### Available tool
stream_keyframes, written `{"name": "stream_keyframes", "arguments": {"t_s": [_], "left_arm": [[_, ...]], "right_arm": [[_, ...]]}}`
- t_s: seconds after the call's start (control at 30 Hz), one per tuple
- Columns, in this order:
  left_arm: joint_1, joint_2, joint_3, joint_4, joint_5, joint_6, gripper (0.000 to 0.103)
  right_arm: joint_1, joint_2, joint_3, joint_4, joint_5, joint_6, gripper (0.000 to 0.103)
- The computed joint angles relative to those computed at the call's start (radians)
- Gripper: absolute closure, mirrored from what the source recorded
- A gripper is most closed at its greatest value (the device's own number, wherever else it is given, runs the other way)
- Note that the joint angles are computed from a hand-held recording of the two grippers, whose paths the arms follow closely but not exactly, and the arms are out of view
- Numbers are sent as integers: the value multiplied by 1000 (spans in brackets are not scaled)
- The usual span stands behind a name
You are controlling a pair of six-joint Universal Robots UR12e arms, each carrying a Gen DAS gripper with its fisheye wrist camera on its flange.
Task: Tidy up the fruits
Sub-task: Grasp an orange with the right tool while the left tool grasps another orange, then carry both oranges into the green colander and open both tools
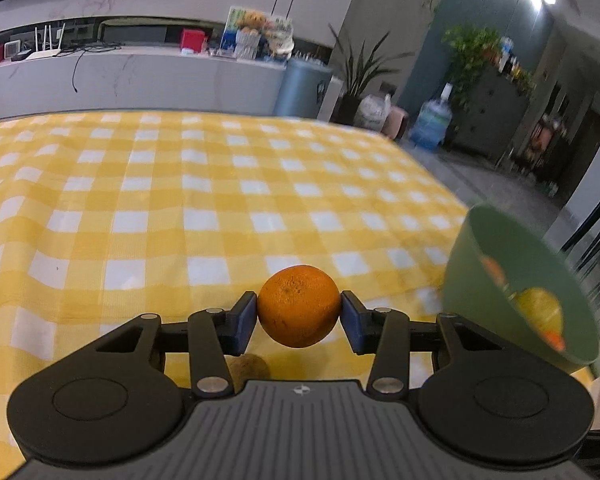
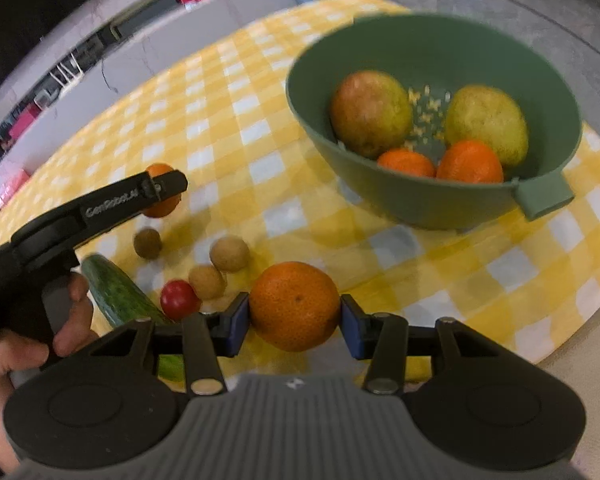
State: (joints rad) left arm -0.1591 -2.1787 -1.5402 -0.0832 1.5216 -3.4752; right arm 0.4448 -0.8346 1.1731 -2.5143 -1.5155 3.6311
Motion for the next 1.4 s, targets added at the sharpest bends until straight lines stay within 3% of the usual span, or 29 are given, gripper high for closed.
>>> {"name": "stream_keyframes", "arguments": {"t_s": [0.23, 0.4, 0.57, 0.63, 0.73, 0.83, 1.07, 1.27, 1.37, 1.4], "left_arm": [[-1, 23, -33, 106, -40, -37, 52], [1, 30, -39, 156, -99, -67, 52], [0, 33, -43, 204, -151, -71, 52], [0, 30, -35, 205, -183, -84, 52], [-2, 20, -14, 181, -217, -95, 52], [-8, 7, 14, 138, -237, -80, 52], [-19, -31, 83, 50, -338, -58, 52], [-36, -68, 151, -28, -366, -19, 52], [-48, -82, 174, -63, -348, -1, 52], [-52, -86, 181, -74, -342, 1, 52]], "right_arm": [[-23, -17, 65, -164, 102, 62, 58], [-60, -14, 120, -374, 286, 166, 58], [-89, -13, 174, -623, 373, 299, 58], [-101, -12, 191, -711, 378, 350, 58], [-108, -21, 212, -795, 302, 404, 58], [-110, -29, 213, -786, 214, 416, 58], [-102, -7, 97, -525, 16, 229, 58], [-125, 53, 0, -435, 36, 261, 55], [-129, 59, 5, -463, 29, 288, 29], [-130, 60, 16, -502, 35, 308, 29]]}}
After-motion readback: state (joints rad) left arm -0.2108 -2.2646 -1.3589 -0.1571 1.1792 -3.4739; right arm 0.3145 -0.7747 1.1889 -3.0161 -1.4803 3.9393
